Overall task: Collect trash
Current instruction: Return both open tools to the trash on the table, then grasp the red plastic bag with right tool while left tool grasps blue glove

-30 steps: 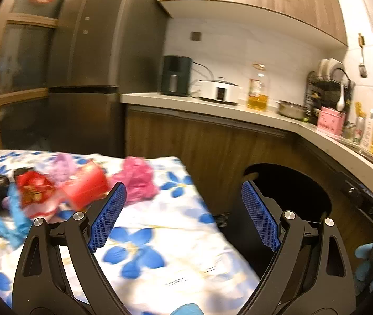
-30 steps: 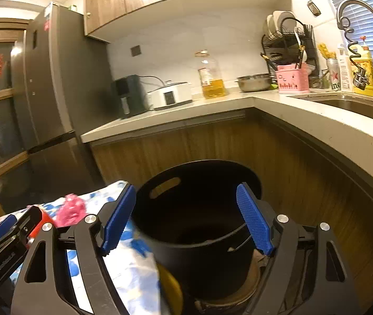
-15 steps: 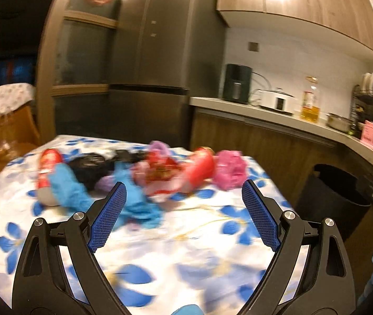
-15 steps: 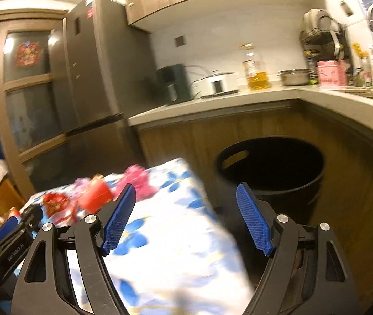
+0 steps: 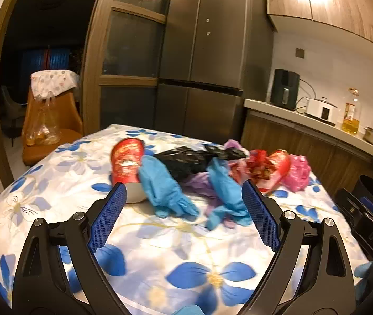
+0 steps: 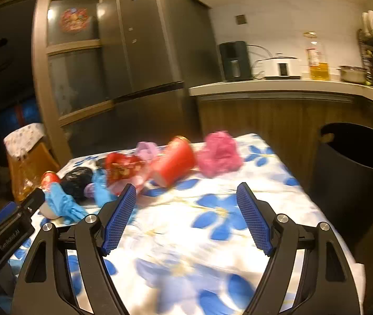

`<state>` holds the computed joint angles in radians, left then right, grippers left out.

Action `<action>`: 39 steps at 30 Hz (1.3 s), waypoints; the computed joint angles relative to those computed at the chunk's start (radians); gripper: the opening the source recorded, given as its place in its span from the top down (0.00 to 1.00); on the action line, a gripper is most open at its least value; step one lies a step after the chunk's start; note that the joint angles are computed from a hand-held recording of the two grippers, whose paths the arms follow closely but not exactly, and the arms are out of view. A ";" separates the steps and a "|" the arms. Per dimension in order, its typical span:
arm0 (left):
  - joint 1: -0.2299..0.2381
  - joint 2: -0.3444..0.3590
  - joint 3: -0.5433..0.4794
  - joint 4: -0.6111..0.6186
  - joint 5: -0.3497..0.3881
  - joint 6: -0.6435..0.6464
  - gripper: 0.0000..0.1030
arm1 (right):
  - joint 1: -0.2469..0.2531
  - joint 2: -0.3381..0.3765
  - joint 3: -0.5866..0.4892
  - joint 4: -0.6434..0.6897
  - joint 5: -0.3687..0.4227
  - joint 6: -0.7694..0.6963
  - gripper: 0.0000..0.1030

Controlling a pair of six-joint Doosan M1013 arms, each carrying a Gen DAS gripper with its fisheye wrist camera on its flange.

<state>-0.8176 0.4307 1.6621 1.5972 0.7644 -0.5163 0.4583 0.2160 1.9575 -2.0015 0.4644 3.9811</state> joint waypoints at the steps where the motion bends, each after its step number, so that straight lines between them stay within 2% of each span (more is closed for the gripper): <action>1: 0.004 -0.001 0.004 -0.003 0.002 0.000 0.15 | 0.003 0.013 -0.017 -0.011 -0.013 -0.002 0.25; 8: 0.028 -0.009 0.020 -0.018 0.001 -0.025 0.15 | 0.007 0.090 -0.119 -0.041 -0.079 -0.022 0.35; 15: 0.046 -0.006 0.021 -0.022 -0.010 -0.020 0.15 | 0.009 0.140 -0.182 0.024 -0.106 -0.119 0.45; 18: 0.053 -0.006 0.018 -0.024 -0.023 -0.026 0.15 | 0.003 0.153 -0.200 0.081 -0.127 -0.182 0.55; 20: 0.054 -0.003 0.013 -0.023 -0.027 -0.023 0.15 | 0.002 0.160 -0.208 0.124 -0.144 -0.235 0.69; 21: 0.055 -0.002 0.012 -0.021 -0.029 -0.023 0.15 | 0.002 0.162 -0.210 0.144 -0.146 -0.261 0.71; 23: 0.055 0.000 0.008 -0.013 -0.033 -0.024 0.15 | 0.001 0.158 -0.203 0.117 -0.151 -0.242 0.81; 26: 0.051 0.006 0.000 -0.008 -0.037 -0.017 0.15 | -0.001 0.144 -0.186 0.056 -0.150 -0.183 0.90; 28: 0.049 0.009 -0.004 0.000 -0.040 -0.017 0.15 | 0.002 0.126 -0.161 -0.023 -0.115 -0.109 0.91; 31: 0.045 0.015 -0.011 0.011 -0.056 -0.019 0.16 | 0.004 0.105 -0.135 -0.063 -0.063 -0.060 0.92; 35: 0.043 0.032 -0.036 0.047 -0.119 -0.048 0.17 | -0.006 0.063 -0.084 -0.115 -0.022 0.049 0.92; 39: 0.040 0.071 -0.093 0.040 -0.156 0.004 0.25 | -0.016 0.028 -0.041 -0.122 0.000 0.082 0.92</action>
